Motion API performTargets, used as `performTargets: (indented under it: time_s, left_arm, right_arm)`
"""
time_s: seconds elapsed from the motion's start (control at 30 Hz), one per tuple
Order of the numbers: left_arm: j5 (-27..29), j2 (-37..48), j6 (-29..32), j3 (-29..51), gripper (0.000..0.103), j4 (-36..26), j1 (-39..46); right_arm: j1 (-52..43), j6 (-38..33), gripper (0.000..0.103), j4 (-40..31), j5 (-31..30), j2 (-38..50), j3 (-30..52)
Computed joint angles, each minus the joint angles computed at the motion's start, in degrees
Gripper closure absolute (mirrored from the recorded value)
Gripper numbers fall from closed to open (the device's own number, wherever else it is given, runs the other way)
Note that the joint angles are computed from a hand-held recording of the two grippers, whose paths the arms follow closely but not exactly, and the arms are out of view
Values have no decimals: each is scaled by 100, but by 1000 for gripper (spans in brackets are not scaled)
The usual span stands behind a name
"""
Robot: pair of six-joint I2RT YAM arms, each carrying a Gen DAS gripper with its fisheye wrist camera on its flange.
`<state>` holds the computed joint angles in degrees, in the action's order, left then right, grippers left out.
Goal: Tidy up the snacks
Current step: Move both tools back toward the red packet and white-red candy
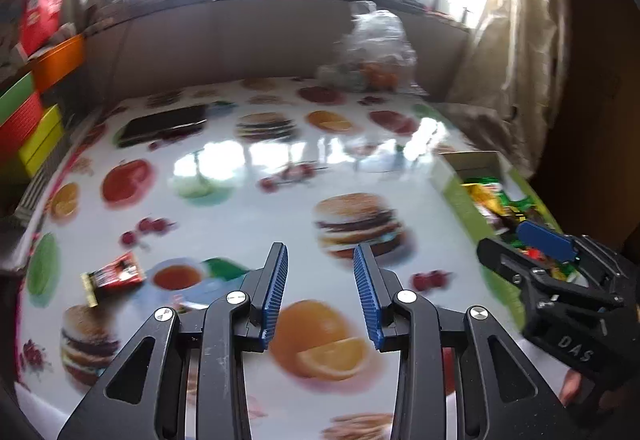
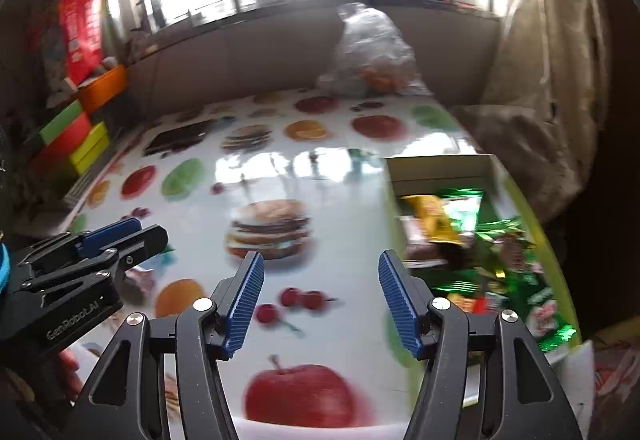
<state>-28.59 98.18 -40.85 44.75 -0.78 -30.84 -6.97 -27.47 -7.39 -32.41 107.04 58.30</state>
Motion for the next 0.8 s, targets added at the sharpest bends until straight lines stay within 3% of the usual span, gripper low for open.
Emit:
performTargets:
  time_s: [0.27,0.57,0.8]
  left_arm:
    - [167,-781,53,-1098,67,299,743]
    - [269,-1223,290,-1641,67,420,1301]
    - [694,-1415,662,-2060,67,676,2003]
  right_arm:
    - [649,-377,43,-255,-88,36,-91]
    - [1387,-873,43,-439,-125,57,-199]
    - [1932,-1137,43,-616,-166,316,-58]
